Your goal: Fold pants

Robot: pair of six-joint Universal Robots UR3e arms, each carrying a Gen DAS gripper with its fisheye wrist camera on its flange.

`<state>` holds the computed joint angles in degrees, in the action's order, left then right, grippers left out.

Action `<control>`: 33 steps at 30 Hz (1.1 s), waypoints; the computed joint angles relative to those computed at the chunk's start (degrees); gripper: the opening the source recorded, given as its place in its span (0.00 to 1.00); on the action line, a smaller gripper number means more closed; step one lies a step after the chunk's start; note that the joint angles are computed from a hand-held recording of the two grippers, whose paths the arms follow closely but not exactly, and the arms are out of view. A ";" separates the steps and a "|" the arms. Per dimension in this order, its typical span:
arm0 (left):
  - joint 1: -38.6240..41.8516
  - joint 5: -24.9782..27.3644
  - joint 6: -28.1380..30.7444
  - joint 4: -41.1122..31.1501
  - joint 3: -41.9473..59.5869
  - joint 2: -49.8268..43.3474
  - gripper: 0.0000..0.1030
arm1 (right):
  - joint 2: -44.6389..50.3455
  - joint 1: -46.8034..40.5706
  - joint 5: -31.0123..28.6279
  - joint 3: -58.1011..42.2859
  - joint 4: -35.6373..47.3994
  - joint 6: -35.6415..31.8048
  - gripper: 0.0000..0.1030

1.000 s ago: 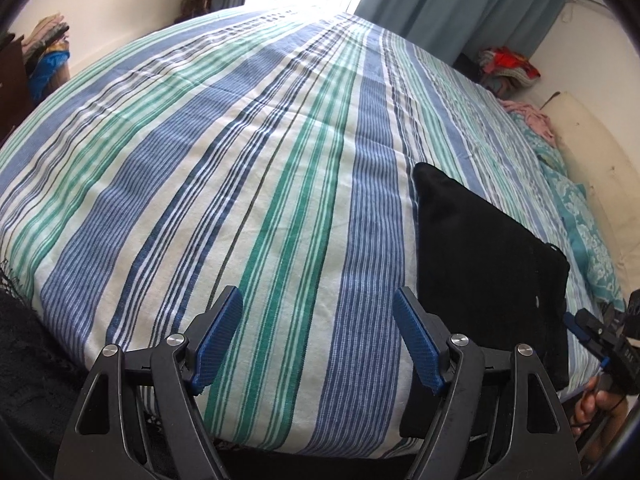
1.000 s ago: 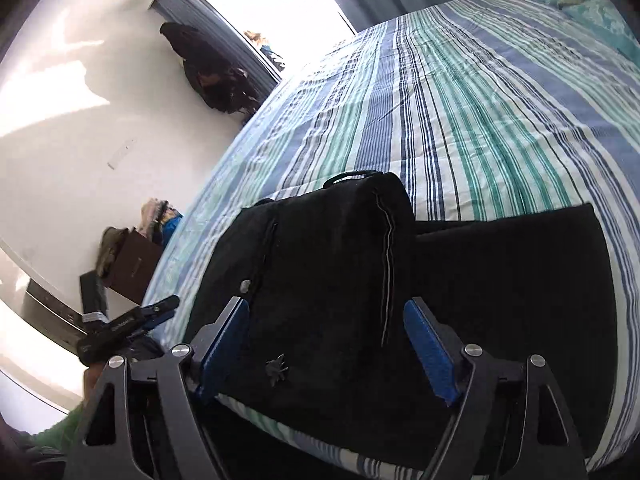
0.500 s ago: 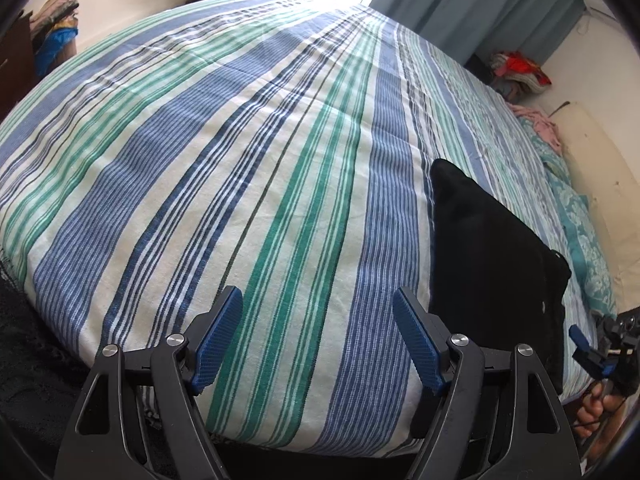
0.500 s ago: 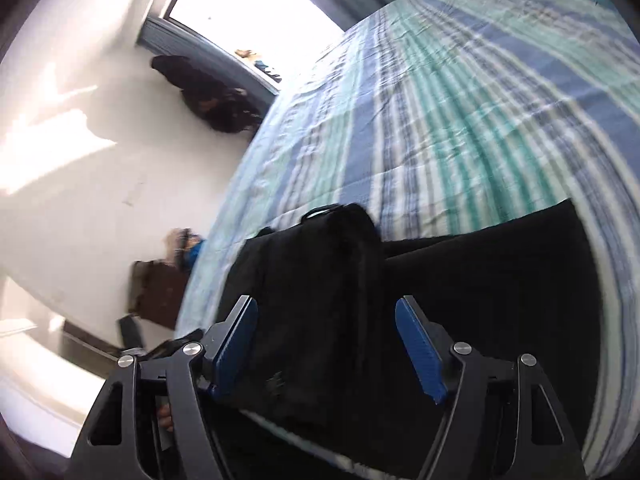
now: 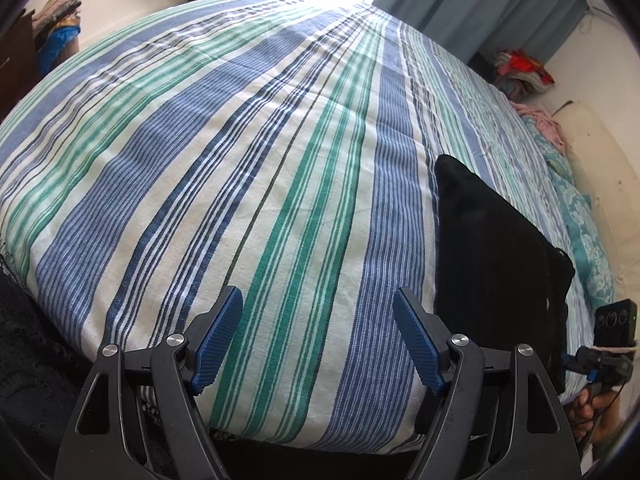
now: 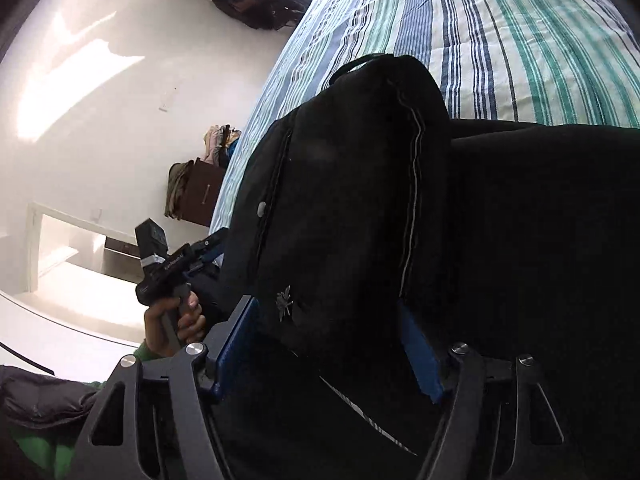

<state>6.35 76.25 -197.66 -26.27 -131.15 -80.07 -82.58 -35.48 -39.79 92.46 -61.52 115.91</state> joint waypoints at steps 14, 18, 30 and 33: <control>0.34 -0.35 0.26 -0.58 -0.34 0.70 0.76 | -13.84 2.04 3.66 6.81 -9.39 11.59 0.17; 0.62 -1.08 0.11 -0.43 -0.37 1.21 0.76 | -17.30 -2.47 6.31 -4.13 6.99 3.25 0.16; -2.70 -0.03 1.14 0.25 1.45 0.34 0.76 | -15.81 -19.79 -2.47 -14.31 19.62 -7.99 0.16; -3.94 0.72 1.26 0.21 1.98 -0.15 0.76 | -15.53 -20.85 -4.92 -7.63 10.41 -4.23 0.16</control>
